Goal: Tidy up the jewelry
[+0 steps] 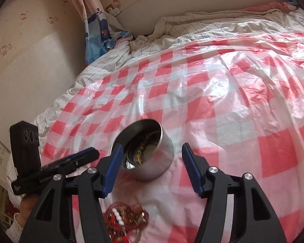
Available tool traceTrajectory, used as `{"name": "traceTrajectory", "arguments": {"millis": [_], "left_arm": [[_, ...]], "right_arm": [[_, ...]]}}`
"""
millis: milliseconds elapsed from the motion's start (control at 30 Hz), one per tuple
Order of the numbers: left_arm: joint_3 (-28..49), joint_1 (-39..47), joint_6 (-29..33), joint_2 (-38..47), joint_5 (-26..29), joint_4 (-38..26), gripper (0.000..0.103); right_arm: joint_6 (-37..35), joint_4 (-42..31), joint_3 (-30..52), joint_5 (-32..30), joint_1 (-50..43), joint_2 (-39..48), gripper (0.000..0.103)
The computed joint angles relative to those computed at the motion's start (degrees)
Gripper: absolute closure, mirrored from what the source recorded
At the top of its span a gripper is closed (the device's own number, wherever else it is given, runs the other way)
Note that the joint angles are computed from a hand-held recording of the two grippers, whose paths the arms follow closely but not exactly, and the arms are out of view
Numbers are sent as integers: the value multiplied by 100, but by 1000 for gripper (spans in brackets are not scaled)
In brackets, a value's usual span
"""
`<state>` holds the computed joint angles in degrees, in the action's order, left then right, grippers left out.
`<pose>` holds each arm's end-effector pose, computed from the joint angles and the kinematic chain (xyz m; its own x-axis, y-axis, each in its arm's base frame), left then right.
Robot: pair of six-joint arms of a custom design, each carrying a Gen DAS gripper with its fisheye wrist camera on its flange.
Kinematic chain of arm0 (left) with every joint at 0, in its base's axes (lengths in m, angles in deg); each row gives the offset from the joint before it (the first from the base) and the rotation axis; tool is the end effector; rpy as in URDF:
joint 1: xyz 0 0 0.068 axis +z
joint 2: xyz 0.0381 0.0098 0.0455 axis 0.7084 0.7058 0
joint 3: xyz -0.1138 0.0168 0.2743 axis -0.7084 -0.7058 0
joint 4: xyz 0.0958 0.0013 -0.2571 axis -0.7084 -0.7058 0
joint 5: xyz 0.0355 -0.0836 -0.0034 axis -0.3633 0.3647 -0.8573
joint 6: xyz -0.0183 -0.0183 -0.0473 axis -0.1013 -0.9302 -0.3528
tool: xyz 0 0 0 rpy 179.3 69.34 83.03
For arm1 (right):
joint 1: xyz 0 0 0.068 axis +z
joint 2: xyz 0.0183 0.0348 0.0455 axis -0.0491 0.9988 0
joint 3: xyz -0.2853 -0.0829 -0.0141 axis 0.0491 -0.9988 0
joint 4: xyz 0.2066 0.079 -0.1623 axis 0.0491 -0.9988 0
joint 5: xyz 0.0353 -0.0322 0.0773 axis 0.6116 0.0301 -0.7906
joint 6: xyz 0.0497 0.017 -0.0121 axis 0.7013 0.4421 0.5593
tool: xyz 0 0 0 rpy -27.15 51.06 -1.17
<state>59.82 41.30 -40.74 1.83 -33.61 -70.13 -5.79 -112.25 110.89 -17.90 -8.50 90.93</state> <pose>0.2680 -0.0258 0.2366 -0.7195 -0.2351 -0.6535 0.0226 0.9326 -0.3603 0.3226 -0.0082 0.2402 -0.7552 -0.0357 -0.6545 -0.4288 0.7821 0.4521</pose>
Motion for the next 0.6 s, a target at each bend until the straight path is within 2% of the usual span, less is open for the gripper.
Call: {"name": "traceTrajectory", "arguments": {"millis": [167, 267, 433, 533, 600], "left_arm": [[-498, -225, 33, -629, 173, -263, 55], [-802, -519, 15, -912, -42, -394, 55], [-982, -853, -141, -1014, -317, -255, 55], [-806, -1063, 25, -708, -630, -162, 55], [-604, -1171, 228, -380, -792, -150, 55]], "right_arm": [[-763, -779, -578, -190, -712, -564, 40], [-1053, -972, -989, -233, -889, -835, 40], [-980, -756, -1380, -27, -714, -1138, 40], [-916, -567, -1464, 145, -629, -1197, 30], [-909, -550, -1478, 111, -680, -1136, 29]]}}
